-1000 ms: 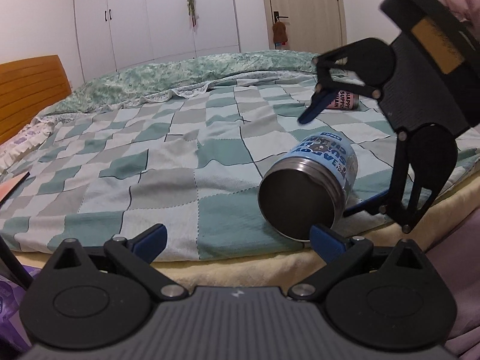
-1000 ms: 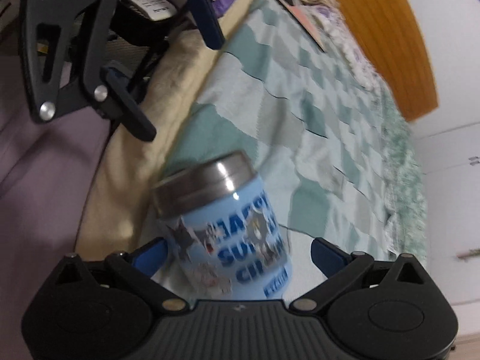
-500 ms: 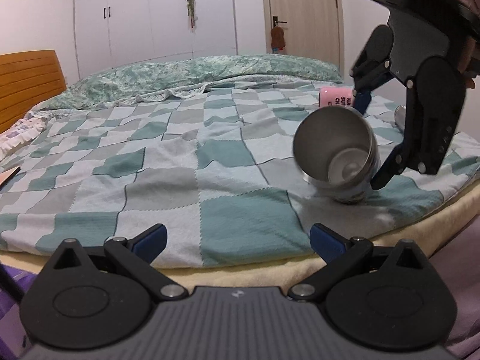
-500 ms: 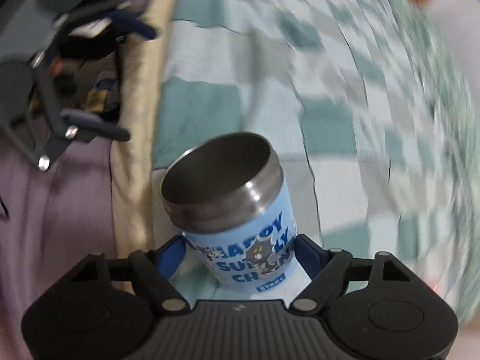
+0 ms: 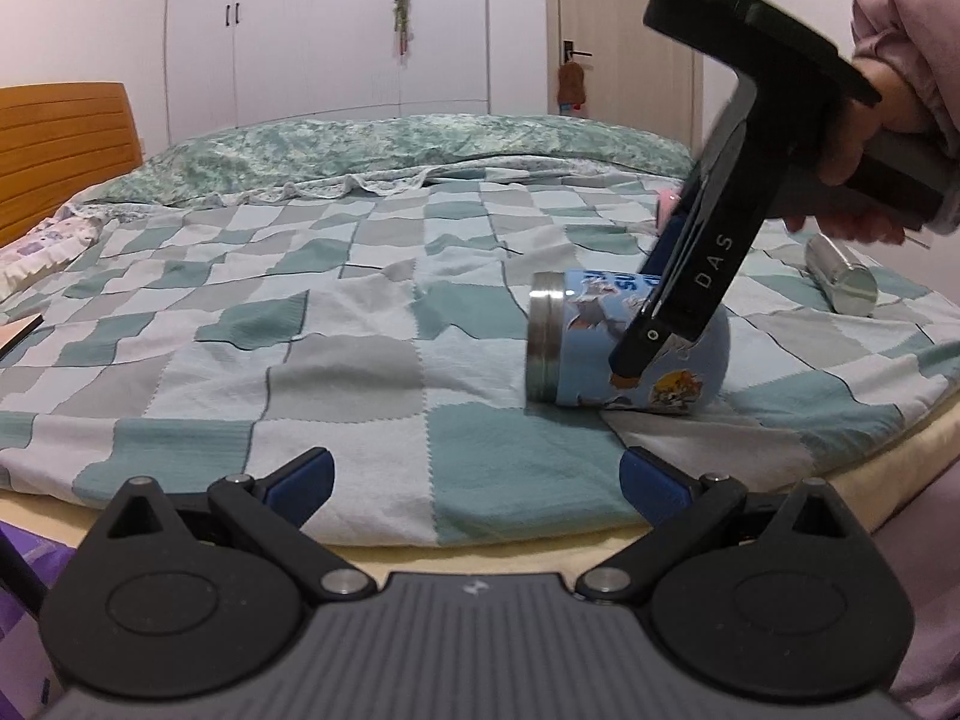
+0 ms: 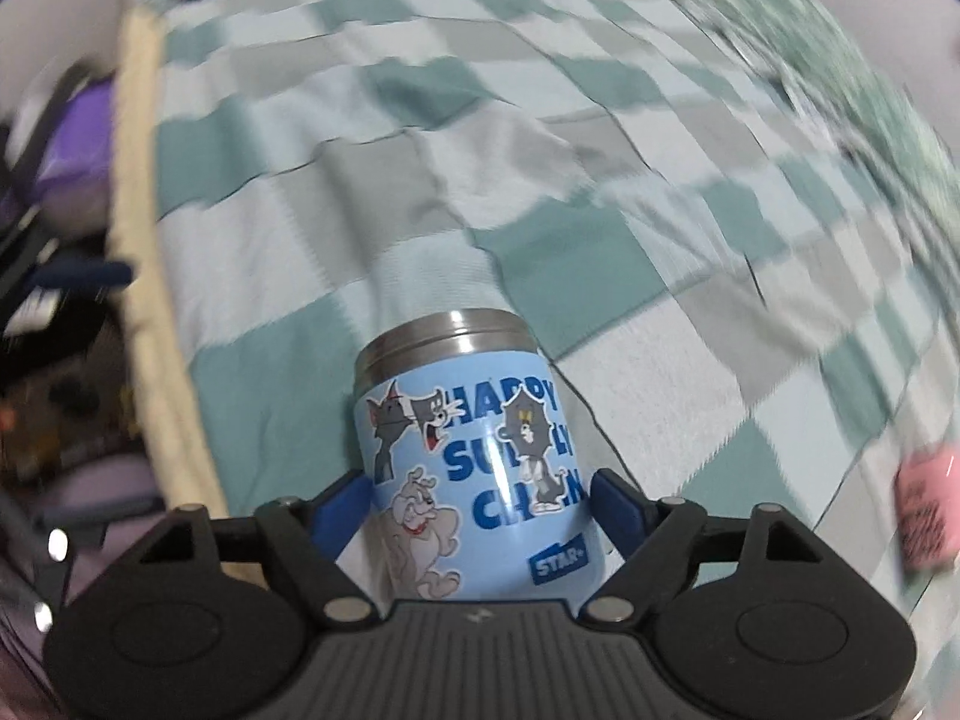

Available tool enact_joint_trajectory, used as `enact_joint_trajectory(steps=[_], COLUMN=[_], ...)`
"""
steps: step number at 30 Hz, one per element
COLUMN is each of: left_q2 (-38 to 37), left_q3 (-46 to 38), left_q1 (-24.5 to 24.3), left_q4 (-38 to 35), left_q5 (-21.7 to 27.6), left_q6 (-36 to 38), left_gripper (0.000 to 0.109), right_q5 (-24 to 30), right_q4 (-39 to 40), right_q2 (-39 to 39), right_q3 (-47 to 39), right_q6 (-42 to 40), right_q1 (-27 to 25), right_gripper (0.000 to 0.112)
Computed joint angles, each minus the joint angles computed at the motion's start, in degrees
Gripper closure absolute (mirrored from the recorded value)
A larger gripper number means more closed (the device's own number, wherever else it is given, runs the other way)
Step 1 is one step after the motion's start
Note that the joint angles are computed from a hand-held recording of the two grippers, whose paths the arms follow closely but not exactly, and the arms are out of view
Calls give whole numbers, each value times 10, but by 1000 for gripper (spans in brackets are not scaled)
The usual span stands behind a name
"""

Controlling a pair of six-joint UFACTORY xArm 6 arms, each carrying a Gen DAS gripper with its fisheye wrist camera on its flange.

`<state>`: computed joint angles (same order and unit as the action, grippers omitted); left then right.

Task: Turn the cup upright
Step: 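Grasp the lying blue cup around its body with the right tool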

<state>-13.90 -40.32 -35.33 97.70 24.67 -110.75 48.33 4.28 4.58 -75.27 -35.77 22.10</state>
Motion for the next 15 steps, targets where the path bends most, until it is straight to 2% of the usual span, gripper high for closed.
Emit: enact_joint_trajectory(steps=[4,9,12,15], left_q2=[8,18,27,41], left_q3=[-11,-26,-37,-52], left_q1=[8,24,32,43], left_q4=[-11,-4,6,7], left_q5=[4,-12,-23,-38], left_q6=[5,-12,-18,-14], left_gripper=[6,6,6,6], right_q5=[10,29,-12,-72], right_q4=[0,119,212,332], right_q2=[33,58,34,-3], right_q3=[-33,-61,-9,69], right_q6=[106,234,289,305], right_q1=[-11,-64,-98,-121], right_gripper=[26,27,27,27])
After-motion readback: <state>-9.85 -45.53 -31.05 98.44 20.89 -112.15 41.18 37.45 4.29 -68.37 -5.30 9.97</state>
